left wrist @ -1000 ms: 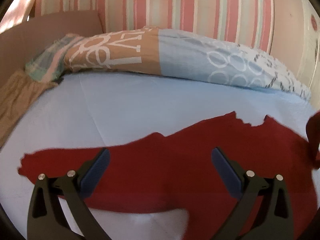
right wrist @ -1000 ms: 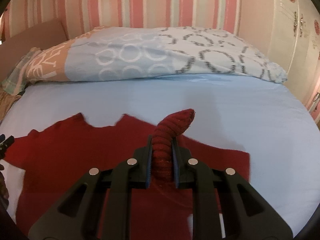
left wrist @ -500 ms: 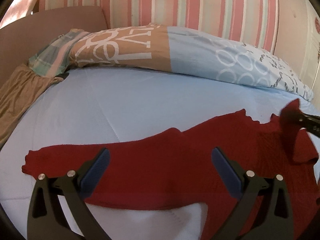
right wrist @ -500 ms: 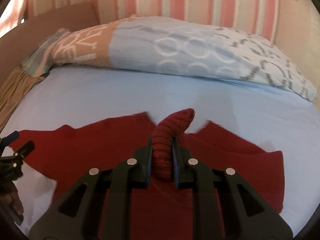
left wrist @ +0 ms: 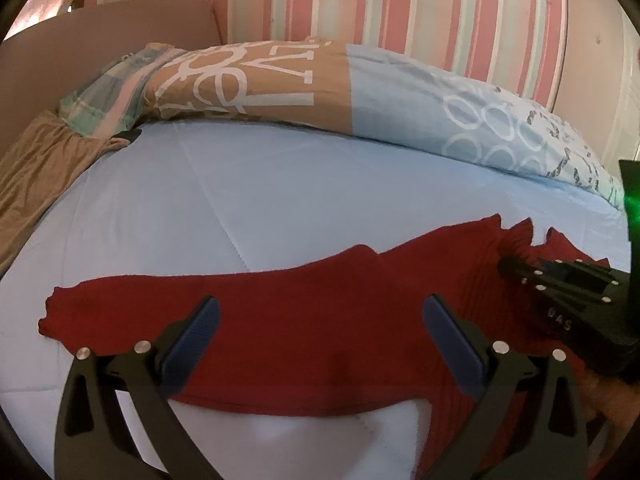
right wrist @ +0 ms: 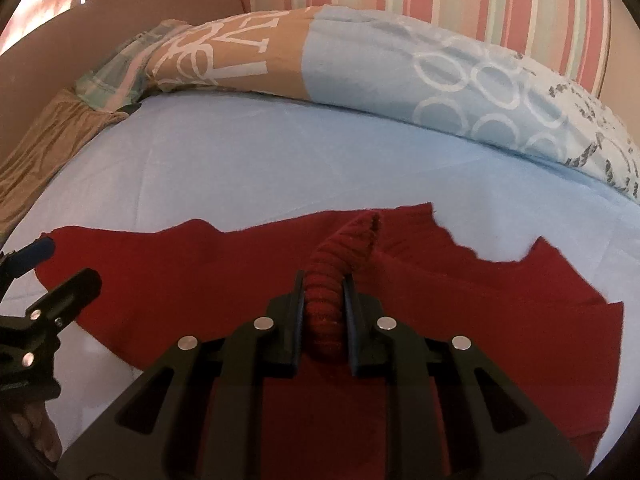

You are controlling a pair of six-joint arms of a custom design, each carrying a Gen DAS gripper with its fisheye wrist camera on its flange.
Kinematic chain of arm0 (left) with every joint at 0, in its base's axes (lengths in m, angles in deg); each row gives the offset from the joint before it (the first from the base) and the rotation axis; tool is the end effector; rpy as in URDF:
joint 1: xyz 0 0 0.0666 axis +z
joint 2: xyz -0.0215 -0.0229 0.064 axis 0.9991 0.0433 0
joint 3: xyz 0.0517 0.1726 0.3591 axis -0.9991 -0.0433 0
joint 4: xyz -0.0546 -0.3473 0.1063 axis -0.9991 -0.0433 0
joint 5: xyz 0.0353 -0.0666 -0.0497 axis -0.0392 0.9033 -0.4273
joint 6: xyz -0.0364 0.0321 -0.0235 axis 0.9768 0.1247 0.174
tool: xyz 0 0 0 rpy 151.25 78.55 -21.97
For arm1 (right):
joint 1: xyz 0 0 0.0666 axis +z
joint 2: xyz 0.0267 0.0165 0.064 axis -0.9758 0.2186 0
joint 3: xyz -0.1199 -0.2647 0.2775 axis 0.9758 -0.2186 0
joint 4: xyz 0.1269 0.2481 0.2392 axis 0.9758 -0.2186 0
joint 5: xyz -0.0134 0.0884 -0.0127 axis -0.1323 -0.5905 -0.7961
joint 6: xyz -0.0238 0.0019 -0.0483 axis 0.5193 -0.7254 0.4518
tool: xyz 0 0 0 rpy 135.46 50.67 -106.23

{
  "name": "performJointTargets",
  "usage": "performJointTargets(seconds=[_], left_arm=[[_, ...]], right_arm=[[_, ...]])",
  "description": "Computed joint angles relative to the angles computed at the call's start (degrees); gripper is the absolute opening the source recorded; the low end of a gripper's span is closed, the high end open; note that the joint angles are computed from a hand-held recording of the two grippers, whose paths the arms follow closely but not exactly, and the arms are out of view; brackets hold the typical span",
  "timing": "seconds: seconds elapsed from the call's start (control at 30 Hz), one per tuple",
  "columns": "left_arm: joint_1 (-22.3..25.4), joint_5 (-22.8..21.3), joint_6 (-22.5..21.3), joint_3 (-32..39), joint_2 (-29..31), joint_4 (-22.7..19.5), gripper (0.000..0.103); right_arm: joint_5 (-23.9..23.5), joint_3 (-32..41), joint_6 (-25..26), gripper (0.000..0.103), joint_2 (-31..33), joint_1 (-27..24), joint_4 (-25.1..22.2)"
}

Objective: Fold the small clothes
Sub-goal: 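Carry the held sleeve across the sweater body with the right tool, release, then move the left tool to the other sleeve cuff and close on it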

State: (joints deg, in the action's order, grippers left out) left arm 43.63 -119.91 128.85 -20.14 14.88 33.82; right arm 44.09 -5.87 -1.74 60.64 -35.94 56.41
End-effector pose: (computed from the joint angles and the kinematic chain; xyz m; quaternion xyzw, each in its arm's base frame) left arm 0.2565 -0.2150 0.3185 -0.1929 0.8985 0.0606 0.3897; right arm 0.3952 0.3461 0.2818 -0.2855 0.8865 0.1250 0.3421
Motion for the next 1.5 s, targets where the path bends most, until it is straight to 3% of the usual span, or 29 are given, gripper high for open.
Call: performJointTargets(seconds=[0.3,0.47,0.5,0.53,0.77,1.0,1.07,1.1,1.2,1.27,1.33,1.5], left_arm=[[0.8,1.1,-0.4,-0.3,0.7,1.1,0.101],[0.9,0.7,0.3,-0.4,0.4,0.7,0.101],[0.9,0.5,0.5,-0.5,0.3,0.6,0.101],[0.9,0.4,0.9,-0.5,0.2,0.4,0.101],[0.6,0.0,1.2,-0.1,0.2,-0.4,0.101],[-0.9,-1.4,0.5,2.0,1.7,-2.4,0.101],[-1.2,-1.8,0.8,2.7,2.0,-3.3,0.101],[-1.4,-2.3,1.1,3.2,2.4,-4.1,0.101],[-2.2,-3.3,1.5,4.5,3.2,-5.6,0.101],[-2.6,-3.6,1.8,5.5,4.2,-6.9,0.101],[-2.9,-4.0,1.9,6.5,5.2,-8.0,0.101],[-3.3,-4.4,3.6,7.1,5.2,-8.4,0.101]], right_arm=[[0.2,0.3,0.1,0.019,2.4,0.2,0.6],[-1.9,-0.3,0.4,0.026,2.3,0.2,1.9],[-3.1,-0.7,0.7,0.034,1.8,0.4,2.6],[-3.2,-1.1,0.8,0.035,1.5,0.7,3.2],[-3.6,-4.2,-0.3,0.035,-2.6,0.1,5.6],[-3.6,-12.0,-1.3,0.036,-10.6,-2.9,8.9],[-2.9,-14.7,-1.2,0.049,-13.1,-3.6,10.8],[-1.7,-16.4,-1.5,0.060,-14.6,-4.0,12.1],[-1.4,-17.7,-0.7,0.068,-17.0,-5.2,11.6],[-1.0,-18.3,-0.2,0.079,-18.5,-5.7,11.0],[-2.0,-18.7,-0.1,0.099,-19.3,-6.3,10.7],[-1.8,-18.8,-2.2,0.100,-19.1,-7.2,10.8]])
